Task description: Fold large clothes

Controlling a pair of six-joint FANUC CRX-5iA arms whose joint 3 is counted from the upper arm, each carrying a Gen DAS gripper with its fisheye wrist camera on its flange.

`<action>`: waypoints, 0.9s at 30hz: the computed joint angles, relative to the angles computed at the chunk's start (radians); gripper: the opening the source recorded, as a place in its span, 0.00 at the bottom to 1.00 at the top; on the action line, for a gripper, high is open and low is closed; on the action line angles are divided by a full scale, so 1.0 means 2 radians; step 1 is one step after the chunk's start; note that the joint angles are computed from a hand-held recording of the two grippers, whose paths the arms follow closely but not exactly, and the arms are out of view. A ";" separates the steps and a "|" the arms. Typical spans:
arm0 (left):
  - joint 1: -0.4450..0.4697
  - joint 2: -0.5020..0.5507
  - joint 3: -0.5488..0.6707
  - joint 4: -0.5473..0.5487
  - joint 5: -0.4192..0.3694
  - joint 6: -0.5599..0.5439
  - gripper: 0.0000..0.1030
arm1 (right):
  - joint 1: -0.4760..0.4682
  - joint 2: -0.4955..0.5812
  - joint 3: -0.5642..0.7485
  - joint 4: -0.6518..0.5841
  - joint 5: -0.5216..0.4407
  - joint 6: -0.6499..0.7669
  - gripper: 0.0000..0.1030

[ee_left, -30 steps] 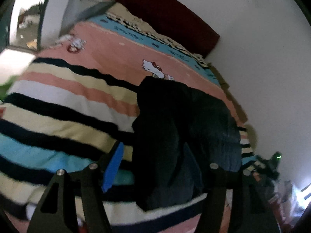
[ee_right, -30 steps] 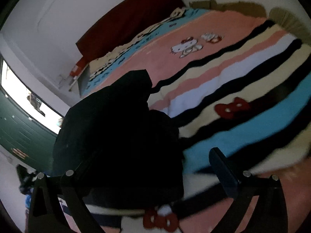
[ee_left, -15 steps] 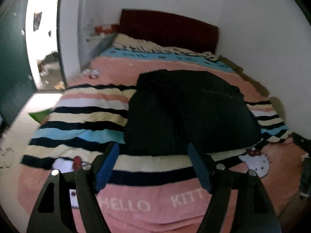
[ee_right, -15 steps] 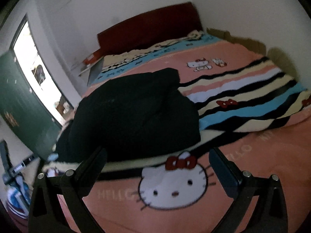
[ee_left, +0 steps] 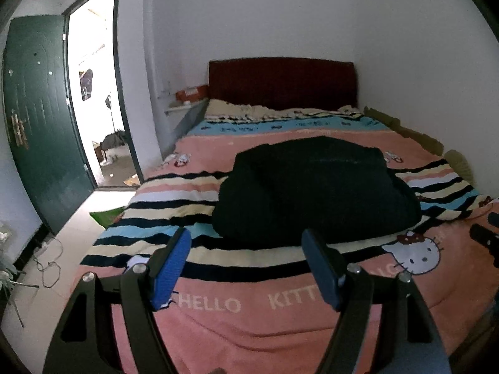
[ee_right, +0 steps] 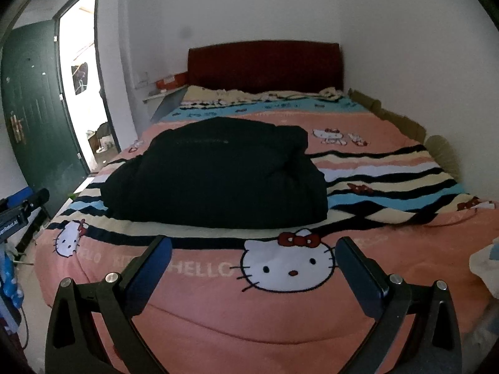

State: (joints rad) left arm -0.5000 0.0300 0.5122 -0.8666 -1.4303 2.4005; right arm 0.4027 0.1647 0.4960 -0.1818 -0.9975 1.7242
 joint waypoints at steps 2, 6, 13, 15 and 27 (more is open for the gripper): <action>-0.013 0.001 0.005 -0.012 -0.007 0.001 0.70 | 0.000 -0.010 -0.013 0.000 0.010 -0.001 1.00; -0.033 0.002 0.011 -0.030 -0.016 0.001 0.70 | -0.003 -0.024 -0.032 0.000 0.026 -0.006 1.00; -0.057 0.014 0.024 -0.048 -0.034 -0.001 0.70 | -0.006 -0.039 -0.055 -0.003 0.045 -0.004 1.00; -0.060 0.015 0.024 -0.046 -0.034 0.000 0.70 | -0.006 -0.042 -0.059 -0.001 0.048 -0.003 1.00; -0.068 0.023 0.028 -0.050 -0.041 0.005 0.70 | -0.004 -0.055 -0.083 0.005 0.067 -0.007 1.00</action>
State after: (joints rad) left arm -0.6366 0.0766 0.5682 -0.9663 -1.5124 2.4108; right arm 0.3941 0.0556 0.3302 -0.1708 -0.8629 1.7094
